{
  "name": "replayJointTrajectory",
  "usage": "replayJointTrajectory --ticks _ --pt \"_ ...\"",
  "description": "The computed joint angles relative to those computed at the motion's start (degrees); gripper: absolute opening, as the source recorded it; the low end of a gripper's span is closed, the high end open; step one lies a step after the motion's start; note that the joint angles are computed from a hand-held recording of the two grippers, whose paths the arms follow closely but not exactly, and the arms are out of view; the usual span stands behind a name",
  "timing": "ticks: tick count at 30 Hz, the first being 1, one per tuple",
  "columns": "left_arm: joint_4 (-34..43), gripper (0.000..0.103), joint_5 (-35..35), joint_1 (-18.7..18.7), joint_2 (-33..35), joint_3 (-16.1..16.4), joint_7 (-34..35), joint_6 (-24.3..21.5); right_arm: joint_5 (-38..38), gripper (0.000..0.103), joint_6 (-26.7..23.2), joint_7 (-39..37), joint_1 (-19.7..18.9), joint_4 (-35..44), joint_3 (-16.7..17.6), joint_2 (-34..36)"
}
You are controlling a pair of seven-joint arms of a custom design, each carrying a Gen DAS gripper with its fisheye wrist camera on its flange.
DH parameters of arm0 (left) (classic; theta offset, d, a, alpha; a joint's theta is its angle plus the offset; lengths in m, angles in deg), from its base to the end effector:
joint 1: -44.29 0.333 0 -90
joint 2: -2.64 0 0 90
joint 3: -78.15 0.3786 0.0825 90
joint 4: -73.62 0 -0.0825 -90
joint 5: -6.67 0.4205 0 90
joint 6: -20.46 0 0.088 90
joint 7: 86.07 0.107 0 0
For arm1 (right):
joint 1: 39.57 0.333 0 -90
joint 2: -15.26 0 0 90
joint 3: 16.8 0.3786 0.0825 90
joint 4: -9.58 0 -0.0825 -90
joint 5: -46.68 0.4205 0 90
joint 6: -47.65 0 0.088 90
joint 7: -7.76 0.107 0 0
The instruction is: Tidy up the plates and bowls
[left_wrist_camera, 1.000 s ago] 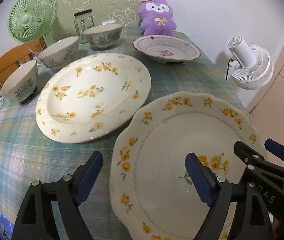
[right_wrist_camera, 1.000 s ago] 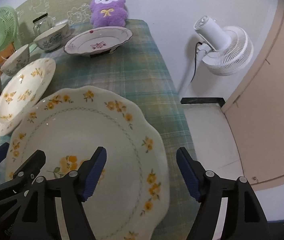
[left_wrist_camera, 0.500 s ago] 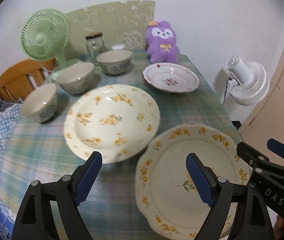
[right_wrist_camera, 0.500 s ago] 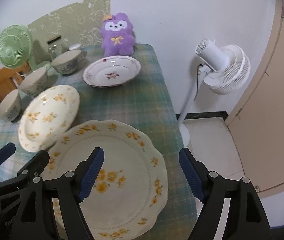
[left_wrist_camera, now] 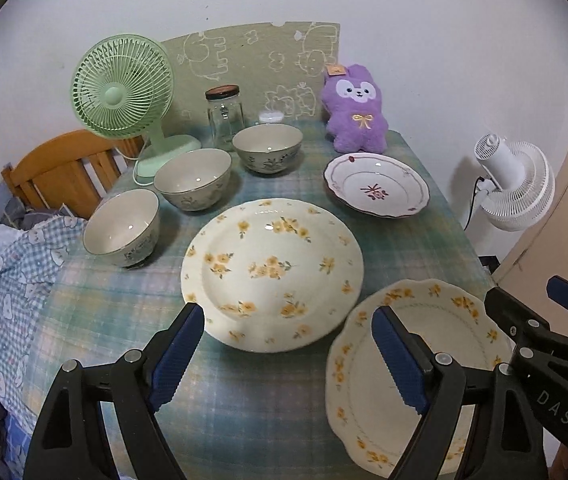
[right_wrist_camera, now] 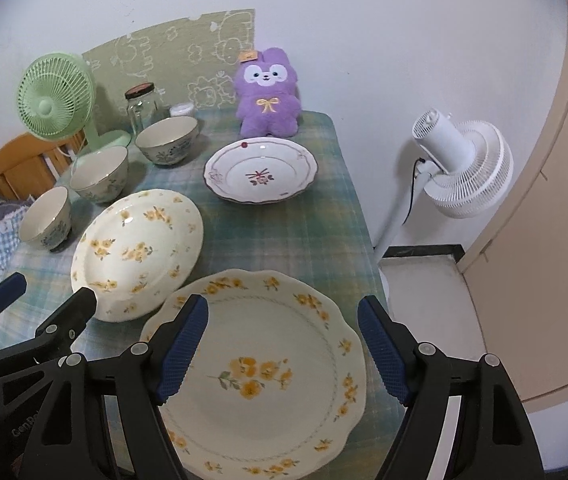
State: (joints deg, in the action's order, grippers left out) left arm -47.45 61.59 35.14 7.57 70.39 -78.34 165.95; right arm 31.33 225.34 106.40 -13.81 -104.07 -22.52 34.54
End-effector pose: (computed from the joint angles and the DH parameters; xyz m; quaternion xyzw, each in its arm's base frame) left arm 0.5899 -0.1878 0.4477 -0.7860 0.5085 -0.1772 0.3037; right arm 0.6500 0.2679 0.4212 -0.7902 0.4787 -0.2520 0.2880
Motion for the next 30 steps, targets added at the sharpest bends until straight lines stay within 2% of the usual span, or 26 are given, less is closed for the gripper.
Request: replayJointTrajectory --ticks 3,8,10,15,24,28,30 --pt "-0.5 0.087 -0.2 1.0 -0.3 0.7 1.5 1.7 -1.3 0.08 0.1 3.0 3.7 1.4 -3.1 1.0" --pt "-0.9 0.086 -1.6 3.0 -0.8 1.6 5.8 3.7 -3.3 0.08 -1.5 9.1 8.2 4.3 -6.4 2.9" --pt "-0.9 0.085 -2.6 3.7 -0.6 1.8 7.8 4.5 -4.1 0.08 -2.6 11.1 8.9 5.6 -6.5 3.7" --pt "-0.9 0.08 -3.3 5.3 0.3 2.9 11.8 6.4 -4.8 0.08 -5.6 13.4 8.2 9.4 -3.7 5.9" --pt "0.4 0.079 -5.3 7.1 2.4 4.9 15.4 8.7 -9.0 0.075 -8.1 18.6 10.4 16.8 -4.5 11.2" --pt "2.2 0.07 -3.6 6.8 4.6 5.8 14.6 8.2 -9.7 0.074 -9.0 19.3 10.6 20.3 -4.5 13.9" --pt "2.6 0.068 -4.0 6.9 5.5 6.2 14.7 9.3 -9.6 0.07 -9.6 19.4 10.4 22.3 -4.3 15.5"
